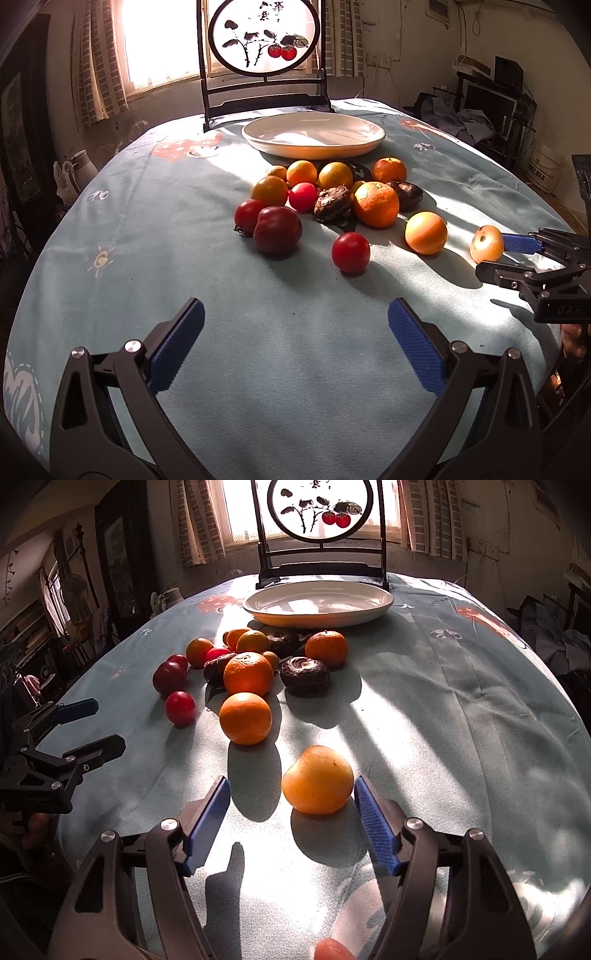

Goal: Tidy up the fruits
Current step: 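Grasp the pale grapefruit with the right gripper while the left grasps a red tomato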

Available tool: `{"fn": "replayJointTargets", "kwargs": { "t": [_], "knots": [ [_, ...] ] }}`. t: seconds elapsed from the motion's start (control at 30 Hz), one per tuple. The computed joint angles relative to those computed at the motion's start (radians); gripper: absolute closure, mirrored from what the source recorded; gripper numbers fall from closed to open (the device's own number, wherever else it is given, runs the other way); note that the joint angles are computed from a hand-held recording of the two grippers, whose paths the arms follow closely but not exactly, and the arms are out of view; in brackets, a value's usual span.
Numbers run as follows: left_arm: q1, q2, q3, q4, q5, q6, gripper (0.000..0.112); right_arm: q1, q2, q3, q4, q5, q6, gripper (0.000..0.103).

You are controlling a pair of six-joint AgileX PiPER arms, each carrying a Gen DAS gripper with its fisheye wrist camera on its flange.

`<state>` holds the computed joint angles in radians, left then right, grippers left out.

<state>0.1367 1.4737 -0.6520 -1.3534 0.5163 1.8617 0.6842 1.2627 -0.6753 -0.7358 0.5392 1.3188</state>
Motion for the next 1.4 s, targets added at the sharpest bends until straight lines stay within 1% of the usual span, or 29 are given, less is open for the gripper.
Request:
{"fn": "replayJointTargets", "kwargs": {
  "t": [0.07,0.13,0.2,0.27,0.33,0.37,0.4,0.43,0.47,0.53,0.6,0.63,0.7,0.73,0.77,0.87,0.97,1.1,1.13,1.2,1.3,1.4],
  "knots": [
    [0.005,0.001,-0.001,0.003,0.008,-0.004,0.012,-0.036,0.001,-0.009,0.077,-0.017,-0.083,0.032],
    [0.002,0.001,-0.004,0.011,0.006,-0.017,0.012,-0.053,0.009,-0.023,0.125,-0.012,-0.14,0.032],
    [-0.002,0.007,-0.017,0.037,0.006,-0.046,0.012,-0.063,0.017,-0.037,0.15,-0.004,-0.173,0.036],
    [0.0,0.01,-0.032,0.055,0.025,-0.069,0.014,-0.071,0.024,-0.041,0.161,-0.003,-0.187,0.056],
    [0.006,0.024,-0.07,0.119,0.079,-0.13,0.023,-0.088,0.026,-0.036,0.159,-0.004,-0.167,0.062],
    [0.007,0.044,-0.104,0.172,0.123,-0.184,0.029,-0.101,0.016,-0.025,0.173,-0.024,-0.173,0.064],
    [0.002,0.065,-0.14,0.216,0.162,-0.237,0.034,-0.114,0.007,-0.014,0.187,-0.042,-0.18,0.064],
    [-0.009,0.084,-0.172,0.249,0.186,-0.279,0.036,-0.127,-0.001,-0.005,0.212,-0.062,-0.204,0.064],
    [-0.03,0.098,-0.196,0.274,0.194,-0.312,0.038,-0.137,-0.006,0.001,0.235,-0.076,-0.229,0.064],
    [-0.08,0.118,-0.228,0.312,0.175,-0.356,0.039,-0.145,-0.01,0.004,0.255,-0.088,-0.251,0.064],
    [-0.129,0.137,-0.256,0.353,0.149,-0.39,0.05,-0.154,-0.012,0.006,0.28,-0.101,-0.275,0.064],
    [-0.152,0.145,-0.266,0.377,0.13,-0.412,0.054,-0.161,-0.016,0.011,0.295,-0.11,-0.287,0.064],
    [-0.187,0.167,-0.285,0.418,0.092,-0.462,0.064,-0.179,-0.022,0.02,0.339,-0.133,-0.329,0.064],
    [-0.199,0.179,-0.294,0.441,0.078,-0.492,0.067,-0.186,-0.025,0.024,0.361,-0.144,-0.351,0.064],
    [-0.204,0.193,-0.31,0.466,0.08,-0.523,0.07,-0.193,-0.029,0.028,0.383,-0.153,-0.373,0.064],
    [-0.211,0.23,-0.351,0.53,0.105,-0.599,0.071,-0.2,-0.032,0.034,0.412,-0.168,-0.406,0.064],
    [-0.219,0.248,-0.369,0.569,0.11,-0.645,0.072,-0.201,-0.035,0.038,0.426,-0.175,-0.423,0.064],
    [-0.233,0.244,-0.364,0.58,0.092,-0.656,0.073,-0.198,-0.035,0.036,0.42,-0.172,-0.423,0.064],
    [-0.237,0.244,-0.364,0.586,0.088,-0.66,0.075,-0.196,-0.035,0.036,0.415,-0.171,-0.42,0.064],
    [-0.242,0.244,-0.363,0.588,0.083,-0.662,0.083,-0.196,-0.032,0.033,0.411,-0.168,-0.422,0.064],
    [-0.231,0.241,-0.363,0.578,0.097,-0.652,0.083,-0.192,-0.032,0.022,0.42,-0.157,-0.439,0.064],
    [-0.209,0.226,-0.37,0.554,0.127,-0.622,0.083,-0.208,-0.03,-0.013,0.484,-0.153,-0.537,0.064]
  ]
}}
